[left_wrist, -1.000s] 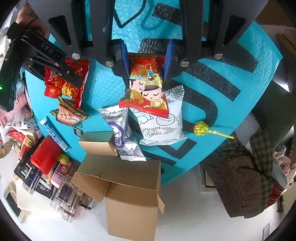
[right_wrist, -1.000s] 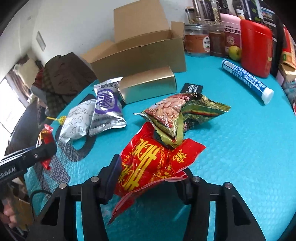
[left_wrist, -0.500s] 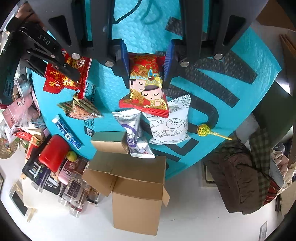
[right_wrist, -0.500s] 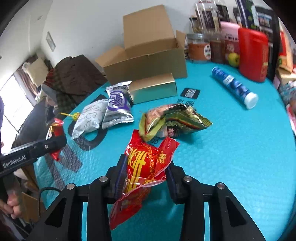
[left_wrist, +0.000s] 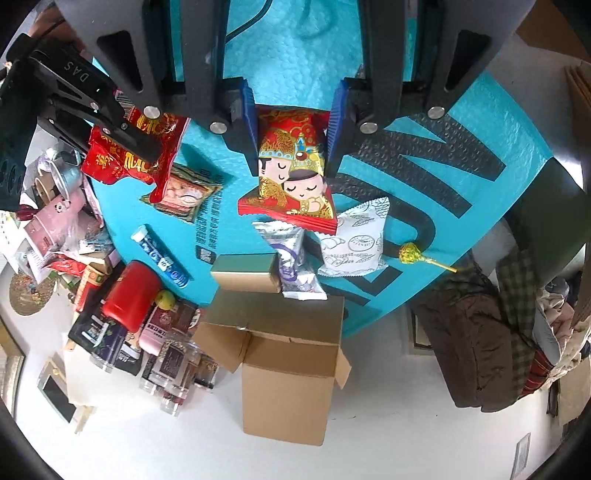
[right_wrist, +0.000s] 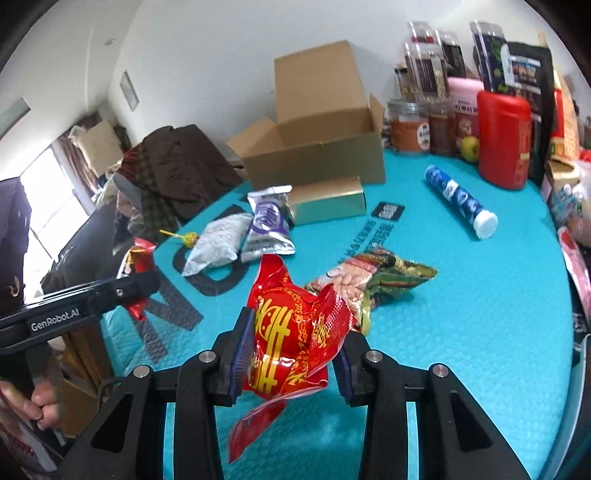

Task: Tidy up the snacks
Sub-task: 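Lift the lollipop packet with left tool while right tool lifts the red bag, then carry the lollipop packet and red bag with both tools into the cardboard box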

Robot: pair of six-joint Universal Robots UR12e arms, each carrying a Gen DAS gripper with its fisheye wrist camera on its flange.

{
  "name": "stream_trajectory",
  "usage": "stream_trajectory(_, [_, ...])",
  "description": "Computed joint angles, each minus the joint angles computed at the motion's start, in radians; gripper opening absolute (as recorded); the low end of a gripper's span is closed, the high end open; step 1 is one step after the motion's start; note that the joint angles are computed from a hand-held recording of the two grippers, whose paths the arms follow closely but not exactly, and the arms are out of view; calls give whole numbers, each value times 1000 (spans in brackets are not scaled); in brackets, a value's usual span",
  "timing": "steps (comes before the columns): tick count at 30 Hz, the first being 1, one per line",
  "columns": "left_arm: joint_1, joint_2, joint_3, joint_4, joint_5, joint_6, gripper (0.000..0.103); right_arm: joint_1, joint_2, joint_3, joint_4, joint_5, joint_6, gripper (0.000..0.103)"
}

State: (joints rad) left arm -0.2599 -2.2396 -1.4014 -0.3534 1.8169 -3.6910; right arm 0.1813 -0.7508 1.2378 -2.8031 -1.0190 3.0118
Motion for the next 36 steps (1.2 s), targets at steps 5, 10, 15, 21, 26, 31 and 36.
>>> stream_trajectory(5, [-7, 5, -1, 41, 2, 22, 32, -2, -19, 20, -39, 14, 0, 38])
stream_trajectory(10, [-7, -2, 17, 75, -1, 53, 32, -2, -29, 15, -62, 23, -18, 38])
stream_trajectory(15, [0, -8, 41, 107, -8, 81, 32, 1, -24, -22, -65, 31, -14, 38])
stream_trajectory(21, [14, -22, 83, 131, 0, 107, 32, 8, -2, -96, -60, 35, -36, 38])
stream_trajectory(26, [31, -43, 130, 138, -2, 115, 32, 17, 31, -185, -35, 38, -60, 38])
stream_trajectory(31, [49, -75, 194, 122, -4, 123, 32, 21, 79, -284, -25, 46, -61, 38])
stream_trajectory(36, [66, -110, 259, 140, -11, 141, 32, 27, 146, -415, 2, 46, -42, 38])
